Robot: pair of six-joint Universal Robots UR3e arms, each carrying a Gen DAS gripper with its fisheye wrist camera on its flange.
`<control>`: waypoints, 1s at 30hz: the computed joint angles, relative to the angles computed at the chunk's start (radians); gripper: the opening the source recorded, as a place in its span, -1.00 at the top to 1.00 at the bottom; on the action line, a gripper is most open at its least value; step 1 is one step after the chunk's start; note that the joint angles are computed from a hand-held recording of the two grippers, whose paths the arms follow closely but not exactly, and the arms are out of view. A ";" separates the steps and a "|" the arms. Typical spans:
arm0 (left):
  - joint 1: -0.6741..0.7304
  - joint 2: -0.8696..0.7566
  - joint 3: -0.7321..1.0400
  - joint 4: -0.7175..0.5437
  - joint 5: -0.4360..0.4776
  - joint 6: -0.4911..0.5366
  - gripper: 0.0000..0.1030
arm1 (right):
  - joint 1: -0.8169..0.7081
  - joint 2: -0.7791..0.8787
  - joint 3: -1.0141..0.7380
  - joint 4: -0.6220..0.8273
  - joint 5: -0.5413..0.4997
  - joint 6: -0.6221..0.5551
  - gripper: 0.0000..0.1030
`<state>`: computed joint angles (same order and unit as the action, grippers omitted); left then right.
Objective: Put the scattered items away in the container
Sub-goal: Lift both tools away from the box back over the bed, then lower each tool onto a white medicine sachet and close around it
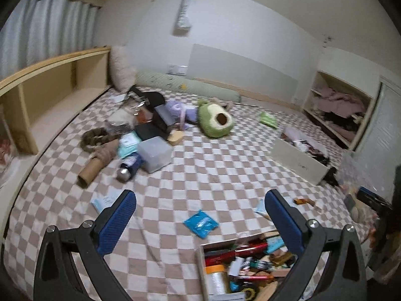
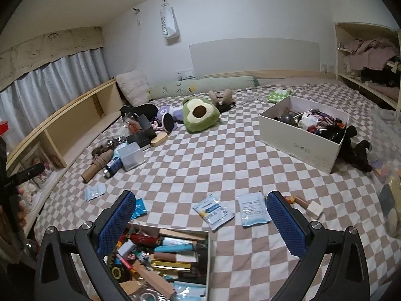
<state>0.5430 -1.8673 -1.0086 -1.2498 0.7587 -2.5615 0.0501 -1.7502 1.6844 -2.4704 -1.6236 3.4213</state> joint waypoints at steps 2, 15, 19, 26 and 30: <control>0.003 -0.016 0.012 0.024 0.026 -0.009 -1.00 | -0.020 -0.017 0.029 -0.028 0.009 -0.005 -1.00; -0.004 -0.123 0.052 0.149 0.110 -0.038 -1.00 | -0.263 0.038 0.046 0.039 0.169 -0.021 -1.00; -0.025 -0.156 0.085 0.142 0.120 -0.019 -1.00 | -0.287 0.106 0.031 0.062 0.146 -0.047 -1.00; -0.056 -0.253 0.215 0.067 0.131 0.019 -1.00 | -0.404 0.193 0.048 0.076 0.220 0.005 -1.00; -0.072 -0.324 0.301 0.045 0.153 0.016 -1.00 | -0.466 0.234 0.076 0.043 0.271 -0.009 -1.00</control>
<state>0.4712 -2.1912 -0.7079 -1.2053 0.9118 -2.5459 -0.4159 -1.5163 1.7607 -2.4274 -1.3522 3.4125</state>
